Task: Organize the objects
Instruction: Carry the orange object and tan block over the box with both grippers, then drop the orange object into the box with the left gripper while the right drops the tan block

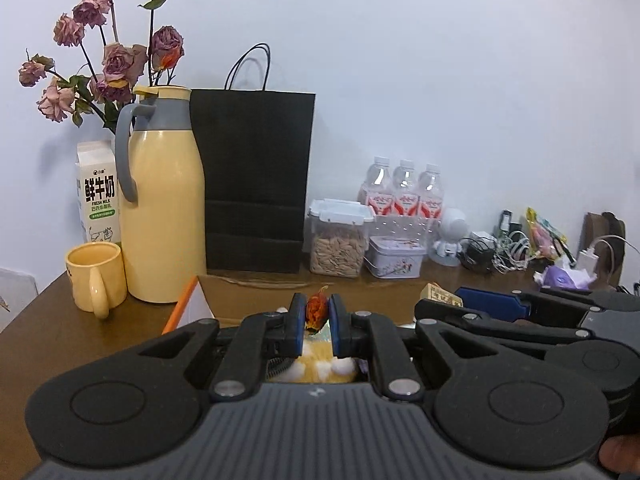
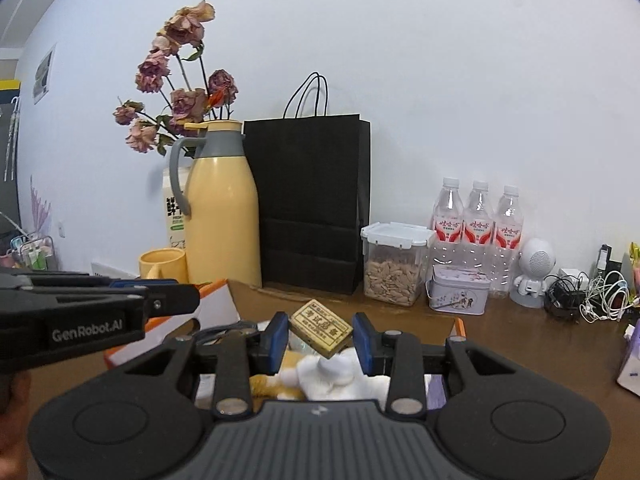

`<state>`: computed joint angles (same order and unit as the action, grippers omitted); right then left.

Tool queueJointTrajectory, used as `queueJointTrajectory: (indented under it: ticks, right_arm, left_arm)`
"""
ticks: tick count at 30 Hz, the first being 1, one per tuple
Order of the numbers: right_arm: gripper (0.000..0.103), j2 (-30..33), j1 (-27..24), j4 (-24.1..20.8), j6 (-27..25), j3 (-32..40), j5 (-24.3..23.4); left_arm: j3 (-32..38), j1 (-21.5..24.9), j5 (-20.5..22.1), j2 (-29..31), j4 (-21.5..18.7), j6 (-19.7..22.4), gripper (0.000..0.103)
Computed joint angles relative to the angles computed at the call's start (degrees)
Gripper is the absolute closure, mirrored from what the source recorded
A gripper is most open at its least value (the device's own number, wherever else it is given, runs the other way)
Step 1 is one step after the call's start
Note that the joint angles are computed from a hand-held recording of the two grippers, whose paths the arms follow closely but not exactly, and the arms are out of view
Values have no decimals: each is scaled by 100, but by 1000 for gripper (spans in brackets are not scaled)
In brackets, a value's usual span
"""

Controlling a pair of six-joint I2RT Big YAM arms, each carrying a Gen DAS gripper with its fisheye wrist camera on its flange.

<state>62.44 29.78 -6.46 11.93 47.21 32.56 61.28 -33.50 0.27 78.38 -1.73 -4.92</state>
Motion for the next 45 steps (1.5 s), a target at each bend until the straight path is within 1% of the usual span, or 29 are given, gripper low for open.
queueJointTrajectory:
  ticks: [9, 11, 15, 17, 19, 21, 22, 23, 24, 25, 26, 28, 29, 33, 45]
  right_arm:
    - [69, 619, -445, -22, 224, 409, -186]
    - [69, 693, -491, -7, 254, 399, -169]
    - [69, 739, -585, -51, 356, 340, -308]
    - [69, 709, -589, -53, 336, 305, -309]
    - [68, 660, -588, -109, 347, 277, -300]
    - [59, 610, -584, -150, 383, 240, -255]
    - [46, 584, -583, -163, 408, 220, -242]
    - [36, 566, -578, -162, 421, 207, -218]
    - [32, 549, -573, -164, 429, 196, -188]
    - [24, 534, -571, -183, 432, 193, -176]
    - [15, 526, -567, -209, 439, 198, -171]
    - [7, 511, -559, -206, 443, 190, -141]
    - [6, 510, -560, -221, 441, 197, -148]
    - [2, 504, -543, -252, 462, 205, -101]
    - [0, 353, -486, -401, 525, 127, -83]
  left_arm:
    - [780, 68, -278, 715, -294, -345, 90]
    - [820, 84, -287, 786, -351, -326, 90]
    - [848, 71, -359, 857, -464, -234, 90]
    - [820, 64, -433, 848, -450, -183, 88]
    - [806, 62, -493, 838, -446, -160, 73]
    - [740, 58, -578, 800, -364, -123, 34]
    - [718, 48, -652, 782, -336, -87, 26]
    - [693, 39, -722, 764, -297, -42, 15]
    - [682, 36, -762, 750, -280, -6, 7]
    - [669, 34, -797, 734, -267, 10, 2]
    - [640, 32, -821, 711, -223, 15, 0]
    - [622, 29, -867, 683, -210, 19, 0]
    - [612, 28, -870, 671, -204, 17, 0]
    - [612, 15, -882, 658, -227, 22, 0]
    - [471, -16, -844, 502, -219, 93, 0]
